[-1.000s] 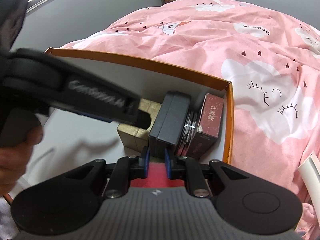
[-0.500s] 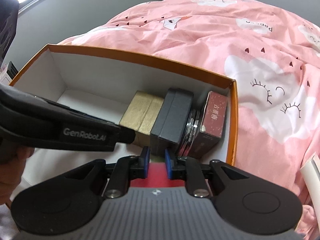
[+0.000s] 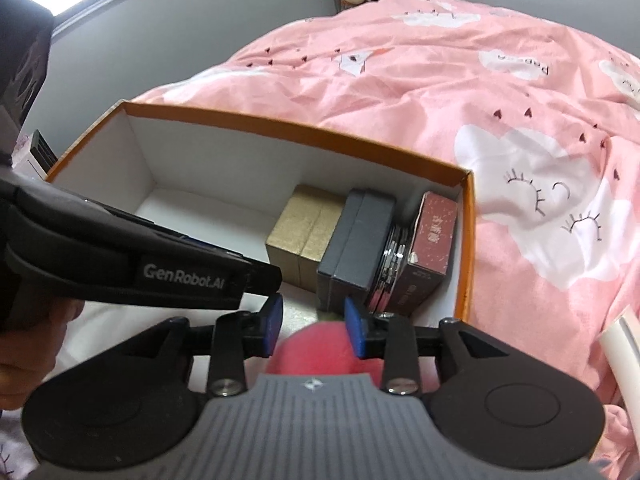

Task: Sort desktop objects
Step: 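Lower the gold cube box beside the black box and open the left tool, then withdraw both tools from the orange box toward the items on the bedspread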

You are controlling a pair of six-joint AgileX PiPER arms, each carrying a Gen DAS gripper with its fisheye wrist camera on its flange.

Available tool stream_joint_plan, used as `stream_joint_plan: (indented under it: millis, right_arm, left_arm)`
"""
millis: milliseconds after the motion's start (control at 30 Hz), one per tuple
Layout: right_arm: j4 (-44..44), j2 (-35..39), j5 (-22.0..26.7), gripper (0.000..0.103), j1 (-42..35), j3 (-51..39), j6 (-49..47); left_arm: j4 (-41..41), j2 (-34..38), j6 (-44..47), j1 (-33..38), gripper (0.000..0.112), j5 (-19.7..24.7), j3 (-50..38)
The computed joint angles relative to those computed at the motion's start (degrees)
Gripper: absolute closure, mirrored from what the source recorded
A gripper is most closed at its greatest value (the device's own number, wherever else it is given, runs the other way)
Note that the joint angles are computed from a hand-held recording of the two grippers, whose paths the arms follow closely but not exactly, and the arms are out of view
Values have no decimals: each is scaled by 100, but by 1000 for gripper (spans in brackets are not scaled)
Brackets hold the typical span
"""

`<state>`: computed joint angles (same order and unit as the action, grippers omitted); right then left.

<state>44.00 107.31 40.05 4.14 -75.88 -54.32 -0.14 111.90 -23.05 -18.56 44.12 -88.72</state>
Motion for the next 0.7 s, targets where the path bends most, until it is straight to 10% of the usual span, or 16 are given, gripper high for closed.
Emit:
stream_joint_plan:
  millis: [700]
  right_arm:
    - [1882,-2302,63,35,-2019,1987,-2075]
  left_arm:
    - [529,-1404,-361,-1207,63,-1694,1140]
